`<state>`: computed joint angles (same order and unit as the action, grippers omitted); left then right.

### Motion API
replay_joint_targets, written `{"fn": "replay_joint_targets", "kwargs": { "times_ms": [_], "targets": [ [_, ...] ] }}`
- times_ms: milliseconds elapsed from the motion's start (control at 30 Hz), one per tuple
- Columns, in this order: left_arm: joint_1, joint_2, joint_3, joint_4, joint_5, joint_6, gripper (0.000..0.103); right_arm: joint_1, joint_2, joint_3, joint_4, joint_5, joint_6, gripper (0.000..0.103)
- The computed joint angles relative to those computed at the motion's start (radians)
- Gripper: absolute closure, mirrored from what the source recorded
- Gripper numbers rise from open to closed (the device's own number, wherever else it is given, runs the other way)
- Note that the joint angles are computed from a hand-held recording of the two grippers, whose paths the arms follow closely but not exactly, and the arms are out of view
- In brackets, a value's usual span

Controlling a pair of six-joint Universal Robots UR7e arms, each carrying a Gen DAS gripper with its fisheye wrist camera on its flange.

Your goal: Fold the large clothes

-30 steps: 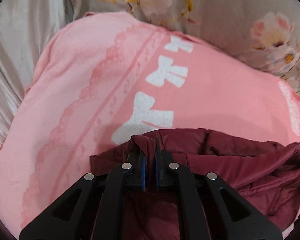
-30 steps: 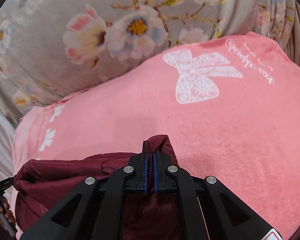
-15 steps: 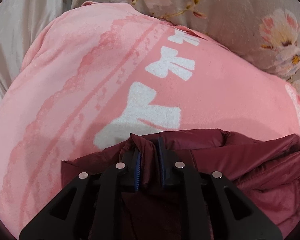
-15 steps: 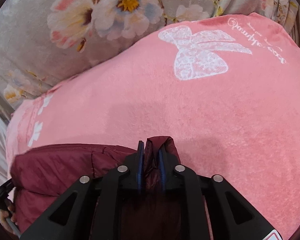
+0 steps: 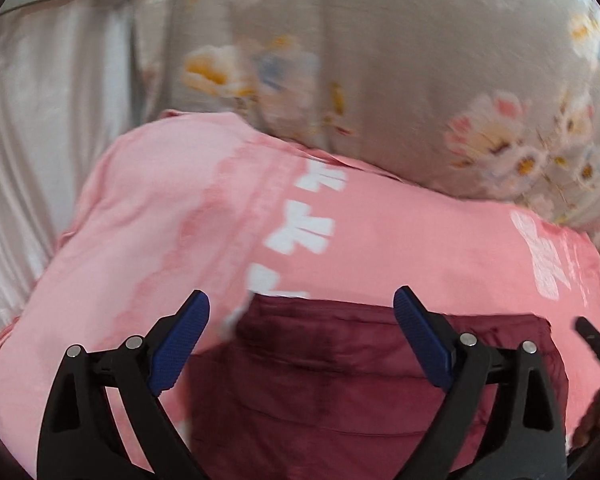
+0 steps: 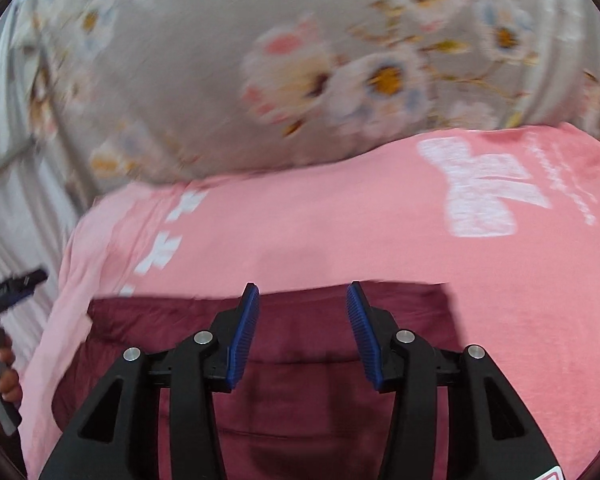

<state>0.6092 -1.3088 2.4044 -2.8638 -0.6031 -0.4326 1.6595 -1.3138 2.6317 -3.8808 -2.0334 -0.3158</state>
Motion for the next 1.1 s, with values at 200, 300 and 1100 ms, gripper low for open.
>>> {"fn": "replay_joint_targets", "kwargs": {
  "times_ms": [200,300,1100],
  "targets": [
    [0.024,0.275,-0.093,-0.014,-0.056,0.029,0.014,0.050,0.272,-0.144,0.065,-0.126,-0.034,0.057],
    [0.062,0.349,-0.118,-0.027,-0.045,0.026,0.016,0.014,0.304,-0.171,0.103,-0.139,-0.026,0.070],
    [0.187,0.510,-0.154,-0.308,-0.032,0.140,0.012,-0.076,0.380,-0.211,0.036,0.001,0.000,0.103]
  ]
}}
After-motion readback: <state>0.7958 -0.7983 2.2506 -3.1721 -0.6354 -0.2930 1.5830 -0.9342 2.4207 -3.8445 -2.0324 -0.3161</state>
